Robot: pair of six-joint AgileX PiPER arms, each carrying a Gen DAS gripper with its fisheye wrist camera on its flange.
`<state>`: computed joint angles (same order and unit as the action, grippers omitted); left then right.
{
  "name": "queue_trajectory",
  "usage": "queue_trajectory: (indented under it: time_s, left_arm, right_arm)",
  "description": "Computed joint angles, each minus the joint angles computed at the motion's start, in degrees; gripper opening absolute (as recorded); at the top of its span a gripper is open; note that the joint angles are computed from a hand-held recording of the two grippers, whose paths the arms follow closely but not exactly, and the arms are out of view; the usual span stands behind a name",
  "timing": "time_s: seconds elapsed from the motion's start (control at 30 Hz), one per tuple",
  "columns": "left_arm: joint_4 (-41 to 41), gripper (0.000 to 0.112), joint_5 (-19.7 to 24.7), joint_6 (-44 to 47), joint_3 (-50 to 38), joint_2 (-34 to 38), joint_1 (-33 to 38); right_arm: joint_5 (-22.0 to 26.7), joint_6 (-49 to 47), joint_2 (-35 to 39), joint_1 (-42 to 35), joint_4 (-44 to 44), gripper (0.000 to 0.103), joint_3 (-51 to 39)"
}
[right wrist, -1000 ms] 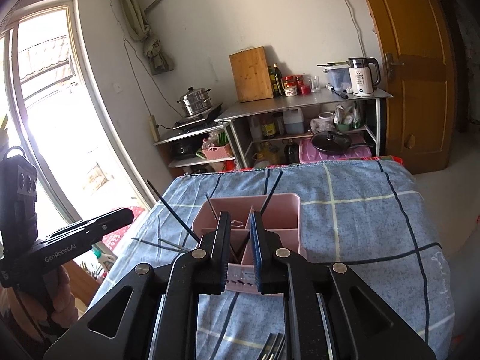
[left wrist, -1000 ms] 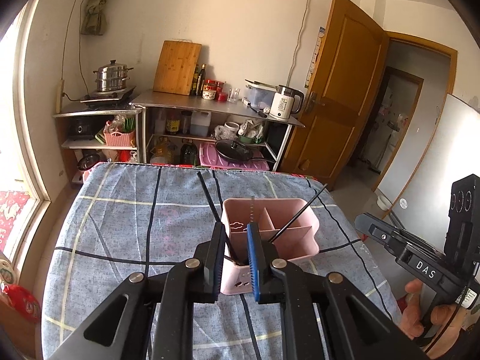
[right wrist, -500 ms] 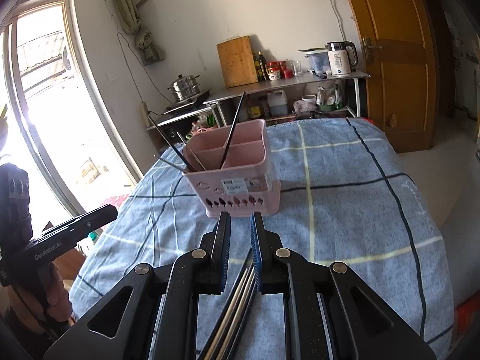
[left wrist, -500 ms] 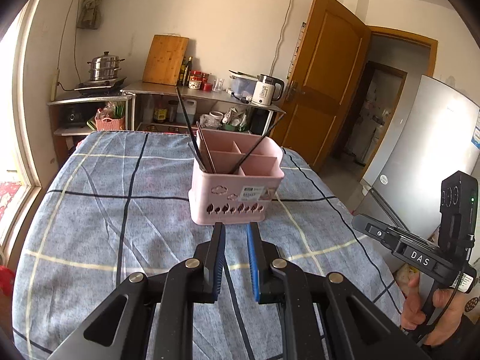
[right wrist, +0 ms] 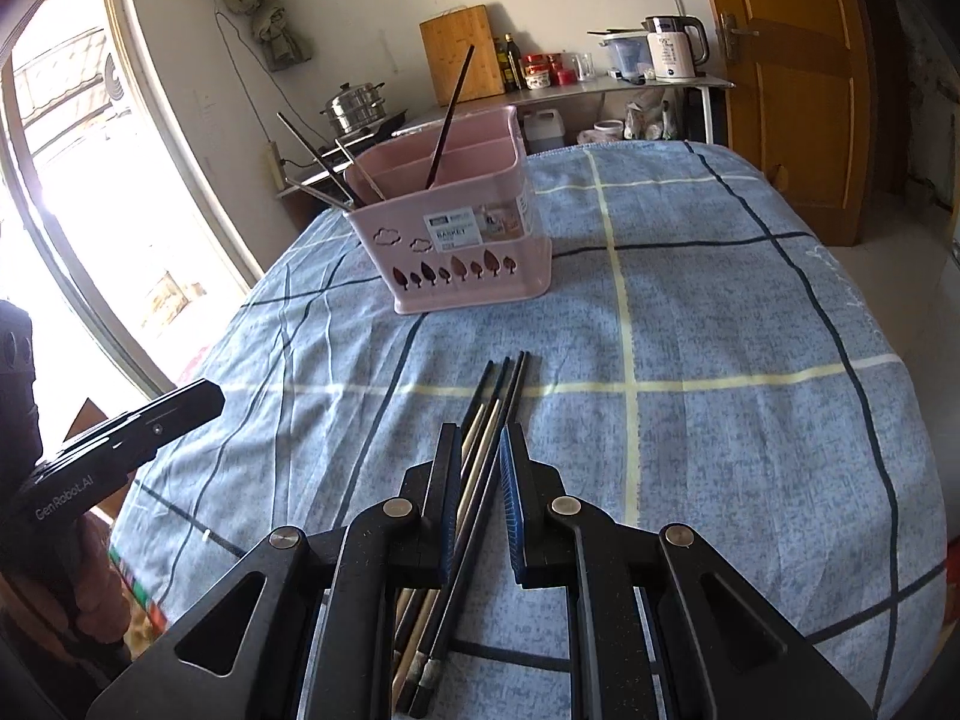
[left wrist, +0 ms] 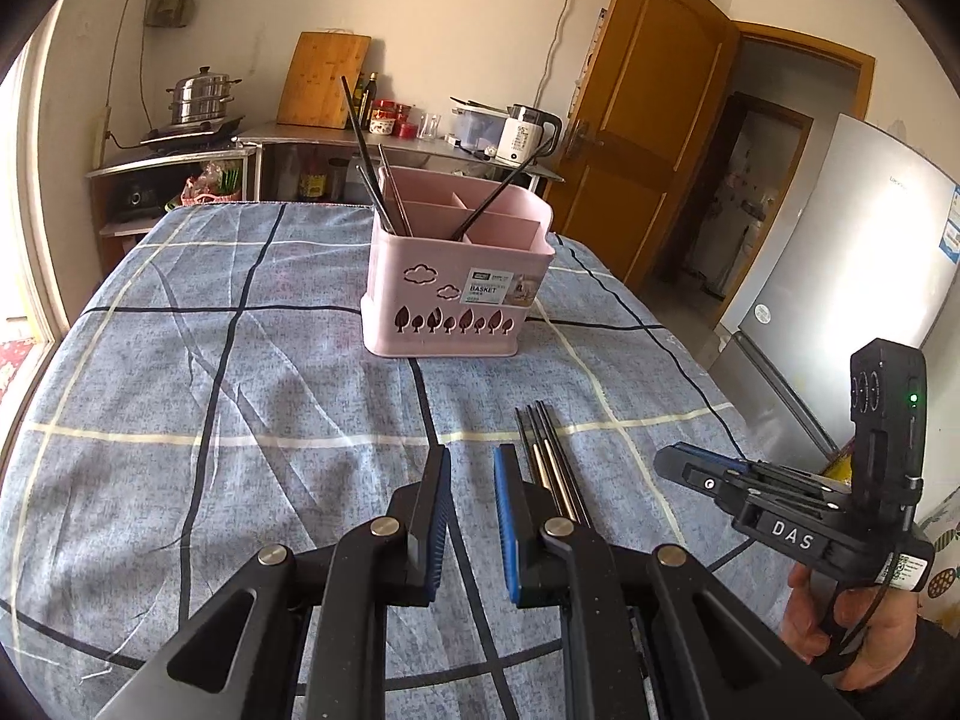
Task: Organize utensils
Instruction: 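Lower both open tools onto the row of chopsticks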
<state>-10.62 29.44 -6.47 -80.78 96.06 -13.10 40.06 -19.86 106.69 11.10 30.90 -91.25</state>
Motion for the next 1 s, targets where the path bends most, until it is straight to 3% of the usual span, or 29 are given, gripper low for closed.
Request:
queue_trajectory:
  time_s: [0.4,0.73,1.0]
  left_arm:
    - [-3.44,0.014,1.03,2.63,-0.32,2.63,1.05]
    - [-4.64,0.014,2.8,3.4,-2.72,5.61,1.33]
    - [-4.39,0.014,8.12,3.82,-12.48,13.43,-0.26]
  right_arm:
    - [3.56,6.93,8.16,2.6,-7.12,0.014,-4.83]
    - [4.34,9.0,9.6,2.51,-9.16,0.014,-6.7]
    - [6.24,11.93,10.76,4.32,-15.57,0.01,-9.81]
